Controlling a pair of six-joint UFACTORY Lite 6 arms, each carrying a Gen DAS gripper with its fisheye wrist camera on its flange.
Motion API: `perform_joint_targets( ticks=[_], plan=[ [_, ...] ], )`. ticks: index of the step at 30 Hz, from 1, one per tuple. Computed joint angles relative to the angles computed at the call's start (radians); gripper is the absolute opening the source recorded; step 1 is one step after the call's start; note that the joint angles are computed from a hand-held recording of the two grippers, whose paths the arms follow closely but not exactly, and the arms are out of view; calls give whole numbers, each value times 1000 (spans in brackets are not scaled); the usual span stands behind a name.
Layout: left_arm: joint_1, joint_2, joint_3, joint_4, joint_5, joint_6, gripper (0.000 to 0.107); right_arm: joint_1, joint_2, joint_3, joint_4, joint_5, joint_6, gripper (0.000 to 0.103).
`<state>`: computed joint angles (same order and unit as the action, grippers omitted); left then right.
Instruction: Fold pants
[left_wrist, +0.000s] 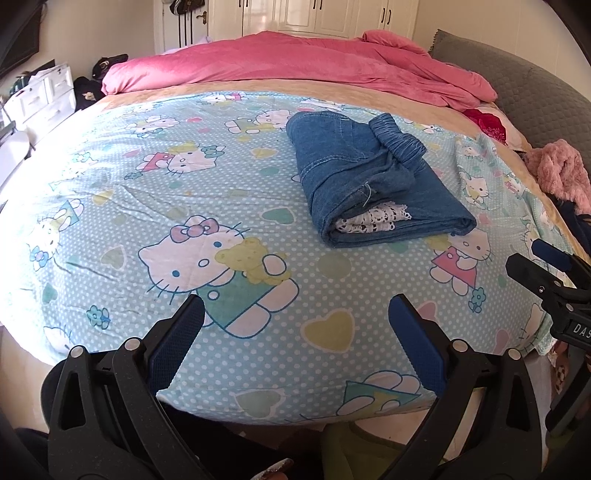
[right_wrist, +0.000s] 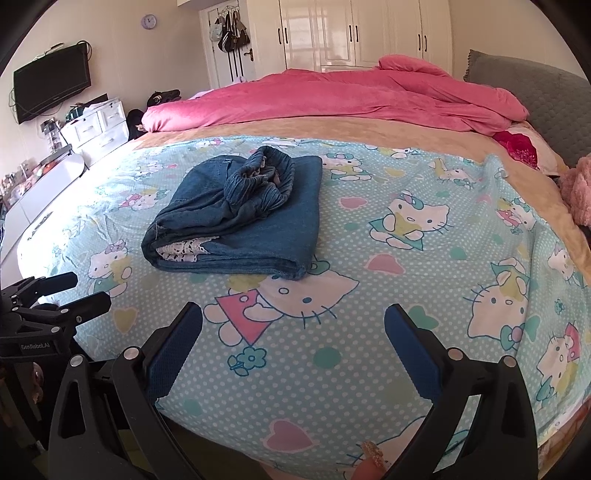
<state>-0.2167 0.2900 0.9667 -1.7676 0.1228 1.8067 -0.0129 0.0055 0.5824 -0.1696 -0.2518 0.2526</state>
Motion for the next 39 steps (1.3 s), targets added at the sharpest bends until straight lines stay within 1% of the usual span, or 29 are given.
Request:
perform_joint_targets(
  ticks=[9,14,23,29,39],
  plan=[
    [-7,-8,-5,-10,-15,13,94,7,-11,1,4,14,-3,99],
    [-7,-13,-4,39,-20,-36,94,8,-20,-1,6,20,-4,99],
    [-11,-14,0,60,-25,-52,94,6,-37,-3,25,33,-20,99],
    [-15,-21,-9,-17,-26,20,94,4,-45,-7,39,36,-31,99],
    [-14,-9,-1,-23,-33,28,94,10,-29,4,77,45,-62,99]
  ],
)
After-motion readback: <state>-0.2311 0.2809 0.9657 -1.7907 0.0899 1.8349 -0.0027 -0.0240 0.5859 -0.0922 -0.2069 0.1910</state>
